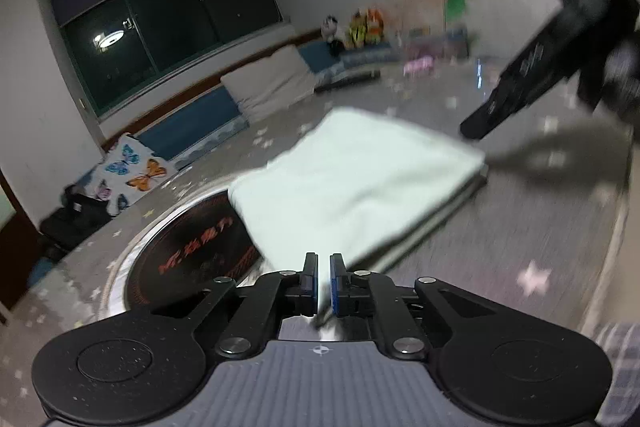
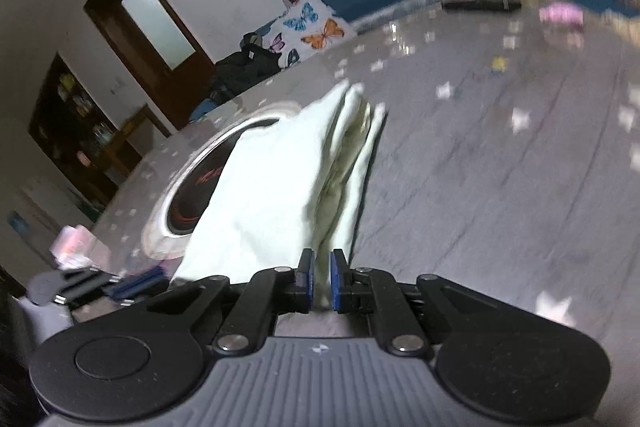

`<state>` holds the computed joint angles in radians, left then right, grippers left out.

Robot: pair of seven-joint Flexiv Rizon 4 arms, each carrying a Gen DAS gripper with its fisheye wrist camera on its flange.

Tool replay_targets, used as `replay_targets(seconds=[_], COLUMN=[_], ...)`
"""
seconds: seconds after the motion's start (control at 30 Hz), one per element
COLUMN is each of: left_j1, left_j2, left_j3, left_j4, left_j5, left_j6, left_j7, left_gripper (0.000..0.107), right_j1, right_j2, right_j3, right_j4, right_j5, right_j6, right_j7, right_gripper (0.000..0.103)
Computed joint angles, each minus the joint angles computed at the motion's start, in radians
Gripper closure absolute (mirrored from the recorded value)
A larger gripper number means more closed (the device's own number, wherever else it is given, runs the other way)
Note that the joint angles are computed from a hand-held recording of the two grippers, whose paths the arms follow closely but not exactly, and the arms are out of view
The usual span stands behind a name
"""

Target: Fold clothes

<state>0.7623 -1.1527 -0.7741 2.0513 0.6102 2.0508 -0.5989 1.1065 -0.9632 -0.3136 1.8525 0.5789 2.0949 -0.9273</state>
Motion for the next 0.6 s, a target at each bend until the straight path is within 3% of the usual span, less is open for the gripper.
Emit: replay_targets(seconds=[0.1, 0.17, 0.27, 0.37, 0.47, 0.6], left_j1=[0.050, 0.031, -0.038, -0.089, -0.112, -0.095], left_j2=[-0.033, -0.033, -0.017, 0.002, 0.006, -0.014], left_j3=[-0.090, -0.108, -0.075, -0.039, -0.012, -0.023], left_j4=[0.003, -0.011, -0.053, -0.094, -0.109, -0.114], left_j5=[-0.029, -0.087, -0.154, -0.206, -0.228, -0.247], left_j6=[-0.072, -0.086, -0.077, -0.113, -0.130, -0.165], left_j7=[-0.019, -0.032, -0.054, -0.078, -0.078, -0.065], left_gripper=[0.096, 0.096, 0.095, 0.086, 0.073, 0.071], right_j1=[0.043, 0.032, 0.034, 0.021, 0.019, -0.010], right_j2=[-0.005, -0.013, -0.047, -0.081, -0.126, -0.158], right_j3=[-0.072, -0.083, -0.128, -0.156, -0.198, -0.199], right_j4=[-0.012, -0.041, -0.100, -0.152, -0.202, -0.225], right_j5=[0.005, -0.022, -0.048, -0.093, -0.126, -0.176], right_j6=[-0.022, -0.027, -0.063, -0.092, -0.128, -0.178], right_j7=[-0.025, -0.036, -0.051, -0.047, -0.029, 0.031], right_gripper=[0.094, 0.094, 0.094, 0.093, 0.084, 0.084])
